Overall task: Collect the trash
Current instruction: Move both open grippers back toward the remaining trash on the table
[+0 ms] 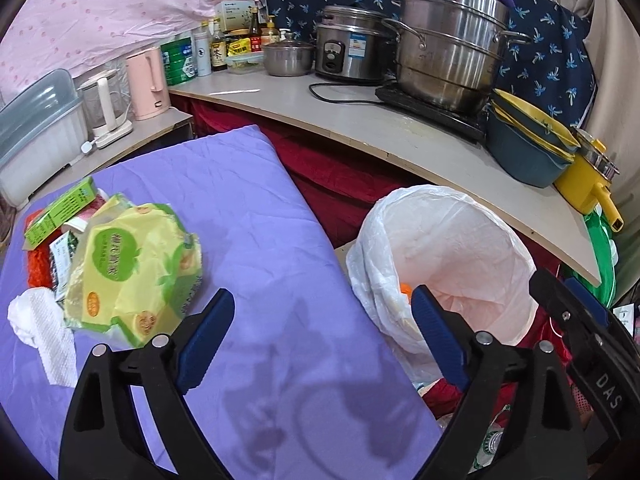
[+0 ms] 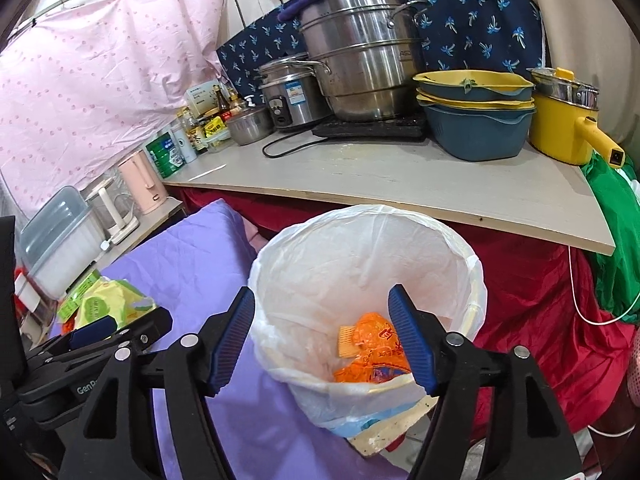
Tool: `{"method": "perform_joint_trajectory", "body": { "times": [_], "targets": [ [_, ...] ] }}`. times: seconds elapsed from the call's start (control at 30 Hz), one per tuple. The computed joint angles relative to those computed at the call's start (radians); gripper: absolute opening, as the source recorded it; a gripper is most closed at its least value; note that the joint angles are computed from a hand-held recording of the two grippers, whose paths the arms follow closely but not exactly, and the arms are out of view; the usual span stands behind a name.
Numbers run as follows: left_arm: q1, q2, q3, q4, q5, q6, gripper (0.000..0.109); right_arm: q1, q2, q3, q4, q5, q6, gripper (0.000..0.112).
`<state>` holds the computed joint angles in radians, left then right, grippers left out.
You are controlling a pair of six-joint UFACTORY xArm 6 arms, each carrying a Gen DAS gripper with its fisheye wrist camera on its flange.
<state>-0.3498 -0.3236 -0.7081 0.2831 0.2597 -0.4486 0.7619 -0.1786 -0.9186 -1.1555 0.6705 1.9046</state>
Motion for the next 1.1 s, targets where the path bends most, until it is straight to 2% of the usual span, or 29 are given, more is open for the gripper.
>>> {"method": "perform_joint_trajectory", "body": {
  "times": [0.3,0.6,0.87,1.1],
  "targets": [
    [0.052,-0.146,0.097,-0.008,0.025,0.013,0.089,0.089,0.014,-0.032,0.024,0.037,-0.001,0.071],
    [0.143,-0.283,0.199,-0.118,0.052,0.121,0.091,0.166,0.091,-0.116,0.047,0.033,-0.015,0.072],
    [0.288,-0.395,0.294,-0.273,0.090,0.291,0.091,0.225,0.190,-0.219,0.078,0.030,-0.042,0.073],
    [0.427,-0.428,0.339,-0.370,0.106,0.421,0.091,0.257,0.294,-0.325,0.124,0.010,-0.092,0.074]
  ]
}}
